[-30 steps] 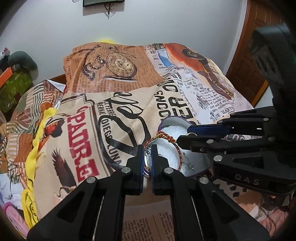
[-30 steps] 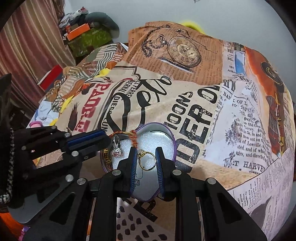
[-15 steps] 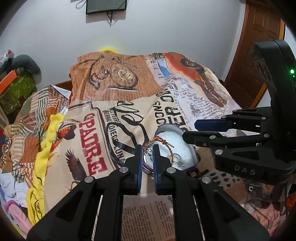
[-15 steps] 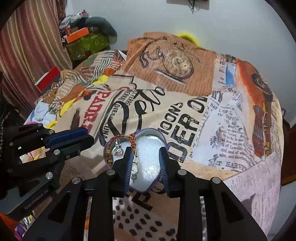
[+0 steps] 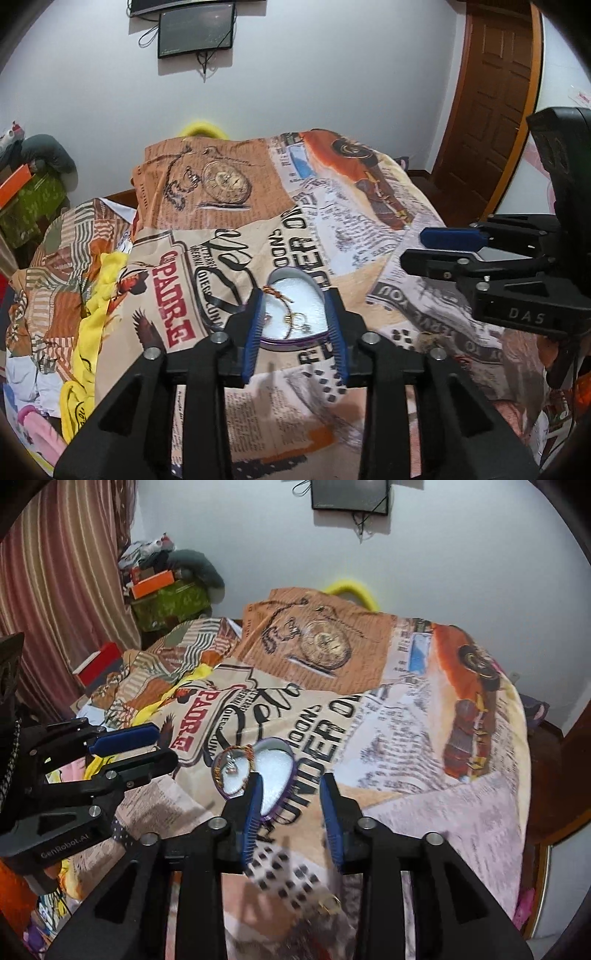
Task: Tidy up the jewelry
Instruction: 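Open both grippers over the tin and move them back to the remaining gold rings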
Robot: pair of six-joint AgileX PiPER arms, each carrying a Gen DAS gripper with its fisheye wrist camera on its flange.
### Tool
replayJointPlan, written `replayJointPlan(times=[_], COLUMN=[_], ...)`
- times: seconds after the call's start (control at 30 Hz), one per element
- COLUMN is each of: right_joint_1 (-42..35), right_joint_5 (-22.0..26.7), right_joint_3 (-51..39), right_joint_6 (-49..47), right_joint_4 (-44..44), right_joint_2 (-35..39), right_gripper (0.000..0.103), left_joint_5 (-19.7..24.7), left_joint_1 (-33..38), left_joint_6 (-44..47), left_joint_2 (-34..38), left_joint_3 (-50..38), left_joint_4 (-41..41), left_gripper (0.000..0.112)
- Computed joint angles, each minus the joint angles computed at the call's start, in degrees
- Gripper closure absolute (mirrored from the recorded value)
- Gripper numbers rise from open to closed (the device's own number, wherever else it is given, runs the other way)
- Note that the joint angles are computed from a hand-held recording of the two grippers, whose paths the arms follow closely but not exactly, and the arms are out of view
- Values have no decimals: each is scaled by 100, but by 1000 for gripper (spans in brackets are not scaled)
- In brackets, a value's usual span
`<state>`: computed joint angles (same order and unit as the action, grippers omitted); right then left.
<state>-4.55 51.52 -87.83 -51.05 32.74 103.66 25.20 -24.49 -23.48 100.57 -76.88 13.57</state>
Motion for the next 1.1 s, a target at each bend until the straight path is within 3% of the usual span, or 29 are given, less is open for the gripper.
replayJointPlan(times=[0.07,0.3,0.63,1.1], right_joint_1=[-188,-700,-1297,-1683], right_joint_5=[-18,89,65,297], right_joint_3=[143,383,914,839], right_joint_6=[-186,-501,-1000,-1169], right_joint_4=[97,165,147,302], right_joint_2=[-125,-212,-140,206], right_gripper=[63,62,62,62], left_joint_5=[41,116,342,811], left_joint_1=[-123,-482,-753,-1108], left_joint_6=[-110,-278,789,1536], left_joint_2=[-30,85,900,2031], left_joint_3=[2,-55,-597,-1626], left_joint_4=[98,130,-1315,-2054], left_gripper=[78,73,73,76])
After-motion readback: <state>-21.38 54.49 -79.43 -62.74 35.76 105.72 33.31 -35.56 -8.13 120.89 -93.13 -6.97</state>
